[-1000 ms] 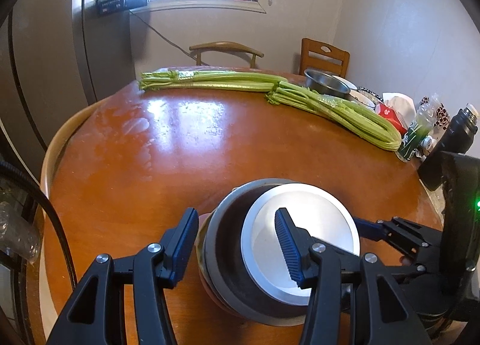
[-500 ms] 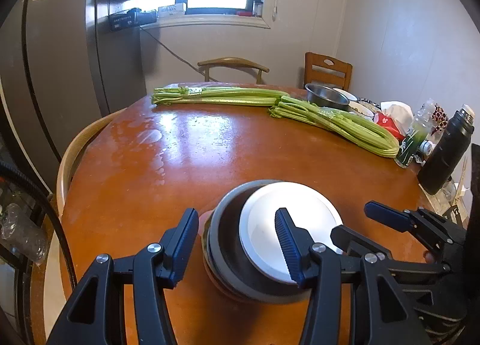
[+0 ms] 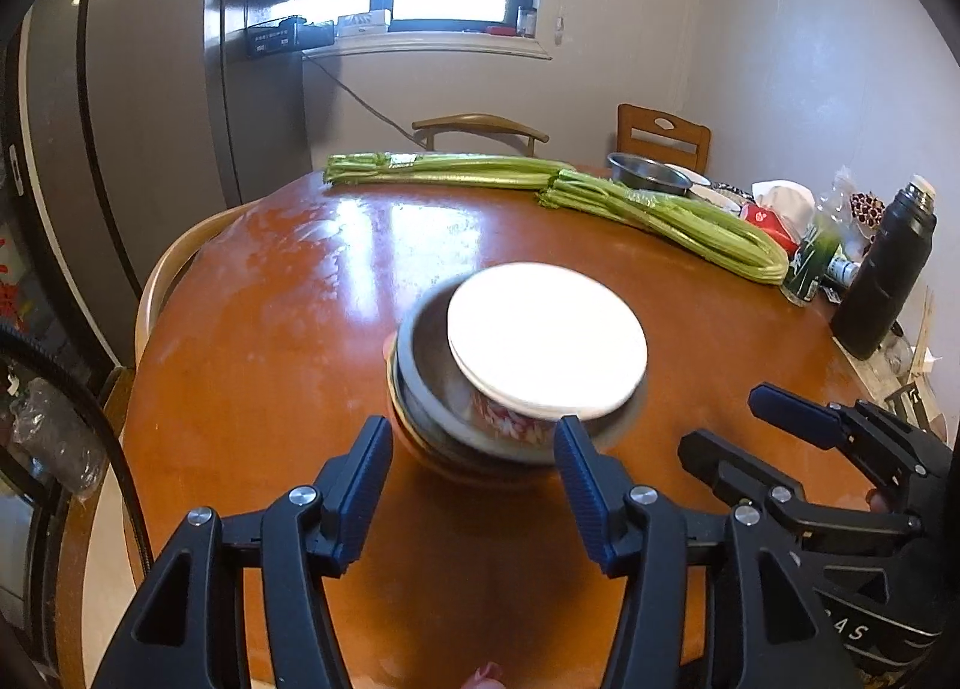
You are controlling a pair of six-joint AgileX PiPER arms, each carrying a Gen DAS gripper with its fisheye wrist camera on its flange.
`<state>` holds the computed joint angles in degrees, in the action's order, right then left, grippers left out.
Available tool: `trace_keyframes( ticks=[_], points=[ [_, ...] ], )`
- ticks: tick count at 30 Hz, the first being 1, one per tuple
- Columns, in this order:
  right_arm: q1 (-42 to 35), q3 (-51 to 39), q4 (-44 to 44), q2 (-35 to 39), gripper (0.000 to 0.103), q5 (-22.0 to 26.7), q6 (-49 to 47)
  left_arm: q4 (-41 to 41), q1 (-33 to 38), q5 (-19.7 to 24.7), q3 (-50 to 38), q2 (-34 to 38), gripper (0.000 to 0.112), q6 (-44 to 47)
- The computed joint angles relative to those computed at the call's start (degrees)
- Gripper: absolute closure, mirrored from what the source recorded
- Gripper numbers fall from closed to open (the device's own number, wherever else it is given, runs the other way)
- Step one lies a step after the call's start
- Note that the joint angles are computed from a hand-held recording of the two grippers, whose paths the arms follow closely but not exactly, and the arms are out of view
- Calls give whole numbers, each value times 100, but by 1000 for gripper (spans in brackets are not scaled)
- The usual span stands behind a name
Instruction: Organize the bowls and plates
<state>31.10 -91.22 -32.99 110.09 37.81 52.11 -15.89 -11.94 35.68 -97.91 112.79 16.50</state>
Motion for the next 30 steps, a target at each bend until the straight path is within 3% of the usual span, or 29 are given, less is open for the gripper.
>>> trace_keyframes(
  ticks=[5, 9, 30],
  points=[
    [209, 582, -580, -305, 39, -105, 675, 202, -85, -572, 825, -433, 56, -208],
    [364, 884, -833, -435, 39, -135, 1020, 82, -107, -707, 1204, -637, 56, -51],
    [439, 1028, -904, -537, 39, -89, 1130, 272, -169, -720, 1310, -714, 56, -211]
  ],
)
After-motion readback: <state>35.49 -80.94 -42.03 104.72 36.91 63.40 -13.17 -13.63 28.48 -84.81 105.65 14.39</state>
